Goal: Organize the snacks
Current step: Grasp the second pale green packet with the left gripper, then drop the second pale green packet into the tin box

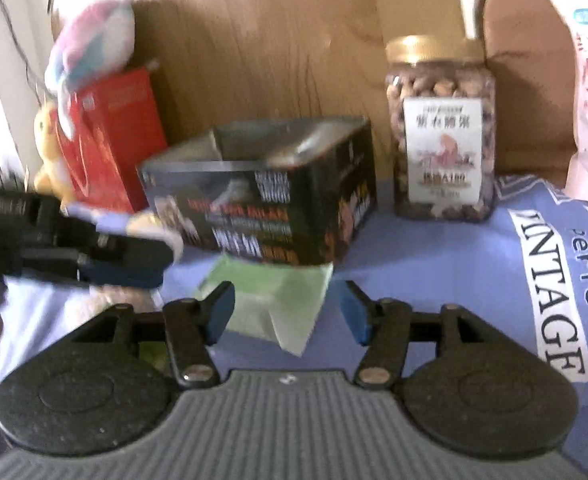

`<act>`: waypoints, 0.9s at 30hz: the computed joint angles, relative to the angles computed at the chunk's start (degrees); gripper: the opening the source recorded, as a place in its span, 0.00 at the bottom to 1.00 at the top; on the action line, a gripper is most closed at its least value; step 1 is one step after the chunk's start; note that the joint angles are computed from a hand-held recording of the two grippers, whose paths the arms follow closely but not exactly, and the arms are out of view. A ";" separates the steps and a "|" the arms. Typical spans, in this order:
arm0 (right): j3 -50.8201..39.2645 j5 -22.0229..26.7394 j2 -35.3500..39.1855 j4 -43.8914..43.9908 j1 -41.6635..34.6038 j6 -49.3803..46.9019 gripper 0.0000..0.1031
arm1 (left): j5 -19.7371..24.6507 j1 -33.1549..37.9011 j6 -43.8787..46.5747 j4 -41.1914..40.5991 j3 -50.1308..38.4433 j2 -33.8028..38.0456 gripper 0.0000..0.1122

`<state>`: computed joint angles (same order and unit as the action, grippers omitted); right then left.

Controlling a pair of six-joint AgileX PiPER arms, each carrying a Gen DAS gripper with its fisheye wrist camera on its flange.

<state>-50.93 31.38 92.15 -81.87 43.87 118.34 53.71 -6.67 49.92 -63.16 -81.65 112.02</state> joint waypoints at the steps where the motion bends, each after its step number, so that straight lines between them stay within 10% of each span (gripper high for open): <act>1: -0.53 -1.17 0.39 3.25 -0.24 -3.67 0.61 | -0.42 -0.82 -1.76 1.14 -1.38 0.96 0.58; 6: -5.64 3.95 4.54 10.86 3.56 -17.48 0.56 | -0.06 -5.20 -6.37 6.37 -8.32 6.02 0.32; 18: -10.53 17.92 3.53 -3.87 12.99 -13.59 0.39 | -0.41 1.41 2.82 -3.63 -3.81 -5.33 0.33; 27: -27.48 5.25 15.03 -0.54 -1.91 -21.26 0.51 | -8.81 -3.46 -12.93 9.48 -26.71 8.01 0.50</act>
<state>-78.41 36.62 107.18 -82.41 41.96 97.08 44.90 -10.13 36.99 -53.68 -108.36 120.02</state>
